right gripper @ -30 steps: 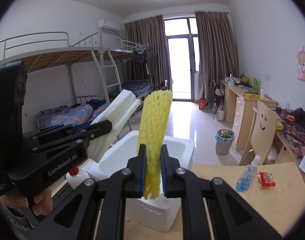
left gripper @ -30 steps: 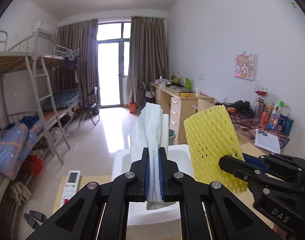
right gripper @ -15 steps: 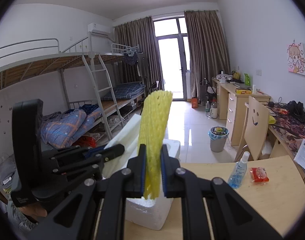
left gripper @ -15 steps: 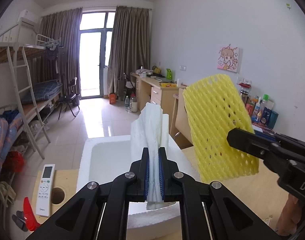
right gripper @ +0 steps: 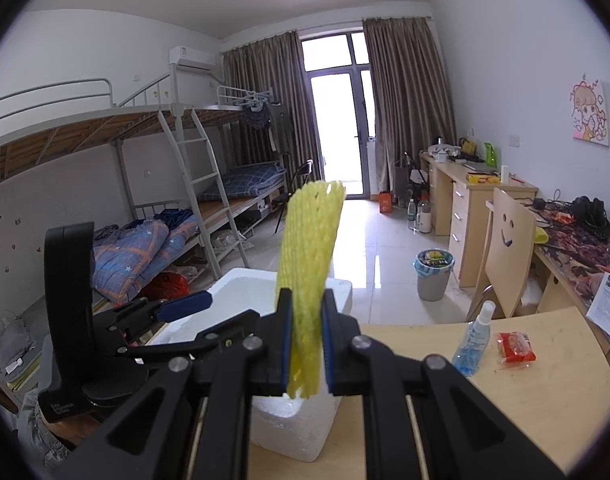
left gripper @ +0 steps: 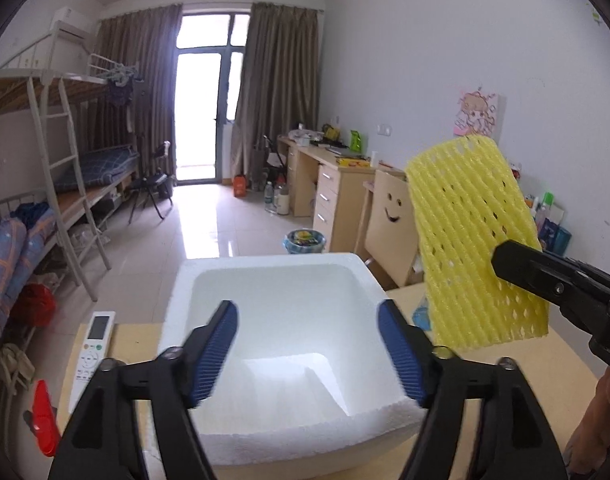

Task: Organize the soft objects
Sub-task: 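Open the left tool to drop the paper towel into the foam box, then lower the yellow net into the foam box and open the right tool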

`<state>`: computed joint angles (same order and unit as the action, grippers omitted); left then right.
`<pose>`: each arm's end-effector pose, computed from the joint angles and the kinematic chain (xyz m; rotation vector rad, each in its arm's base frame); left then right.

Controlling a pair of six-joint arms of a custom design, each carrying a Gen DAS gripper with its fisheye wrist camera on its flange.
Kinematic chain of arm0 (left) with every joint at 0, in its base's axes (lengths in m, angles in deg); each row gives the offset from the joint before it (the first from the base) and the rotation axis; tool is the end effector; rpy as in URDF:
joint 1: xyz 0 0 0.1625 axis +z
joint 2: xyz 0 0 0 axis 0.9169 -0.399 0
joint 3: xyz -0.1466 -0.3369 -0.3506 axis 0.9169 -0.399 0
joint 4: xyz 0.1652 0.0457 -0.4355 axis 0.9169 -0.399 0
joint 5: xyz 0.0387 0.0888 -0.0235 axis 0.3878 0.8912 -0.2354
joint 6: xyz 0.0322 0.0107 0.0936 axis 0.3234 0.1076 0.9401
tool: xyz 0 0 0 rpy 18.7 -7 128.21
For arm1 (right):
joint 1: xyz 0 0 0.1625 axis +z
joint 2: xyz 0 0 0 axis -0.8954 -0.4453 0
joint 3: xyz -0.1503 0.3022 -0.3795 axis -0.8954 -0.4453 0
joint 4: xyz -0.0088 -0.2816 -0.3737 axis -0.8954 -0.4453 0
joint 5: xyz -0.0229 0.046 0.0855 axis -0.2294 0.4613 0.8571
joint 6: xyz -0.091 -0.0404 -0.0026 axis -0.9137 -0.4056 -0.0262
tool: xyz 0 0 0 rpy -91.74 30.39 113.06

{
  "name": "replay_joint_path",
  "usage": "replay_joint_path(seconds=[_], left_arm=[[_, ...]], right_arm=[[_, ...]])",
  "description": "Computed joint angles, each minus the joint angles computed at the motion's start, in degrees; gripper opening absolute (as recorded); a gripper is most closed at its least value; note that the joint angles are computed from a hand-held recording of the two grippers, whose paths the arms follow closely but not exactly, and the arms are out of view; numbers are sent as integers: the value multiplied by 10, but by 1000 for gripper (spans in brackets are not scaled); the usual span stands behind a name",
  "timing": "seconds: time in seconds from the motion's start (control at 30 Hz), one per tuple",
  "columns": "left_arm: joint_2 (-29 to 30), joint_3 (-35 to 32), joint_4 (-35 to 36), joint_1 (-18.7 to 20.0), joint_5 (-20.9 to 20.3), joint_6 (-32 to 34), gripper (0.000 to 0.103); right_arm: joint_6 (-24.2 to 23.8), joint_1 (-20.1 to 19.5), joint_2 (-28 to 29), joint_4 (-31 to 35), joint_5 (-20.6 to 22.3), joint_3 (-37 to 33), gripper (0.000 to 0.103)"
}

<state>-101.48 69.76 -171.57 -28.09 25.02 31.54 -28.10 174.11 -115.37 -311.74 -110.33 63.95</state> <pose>-0.2957 -0.4856 0.1638 0.9511 2.3512 -1.1261 0.2506 -0.4007 0.2484 0.7094 -2.2435 1.3697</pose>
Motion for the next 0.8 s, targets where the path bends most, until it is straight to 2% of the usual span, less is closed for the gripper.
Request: replay_joint_path(seconds=[0.03, 0.13, 0.2, 0.37, 0.67, 0.8], left_arm=[[2, 1, -10, -1, 6, 2, 90], [2, 4, -39, -6, 17, 2, 102], [4, 8, -58, -10, 28, 1, 102], [-7, 10, -54, -17, 59, -6, 102], [-7, 24, -100, -43, 150, 13, 102], [-10, 26, -124, -43, 171, 32, 102]], right_arm=[[-1, 1, 1, -3, -1, 0, 16], [-4, 0, 3, -7, -1, 0, 16], [-5, 0, 3, -9, -1, 1, 16], [-9, 2, 6, -3, 0, 0, 16], [-22, 2, 15, 10, 10, -10, 16], [-24, -2, 19, 19, 17, -16, 16]])
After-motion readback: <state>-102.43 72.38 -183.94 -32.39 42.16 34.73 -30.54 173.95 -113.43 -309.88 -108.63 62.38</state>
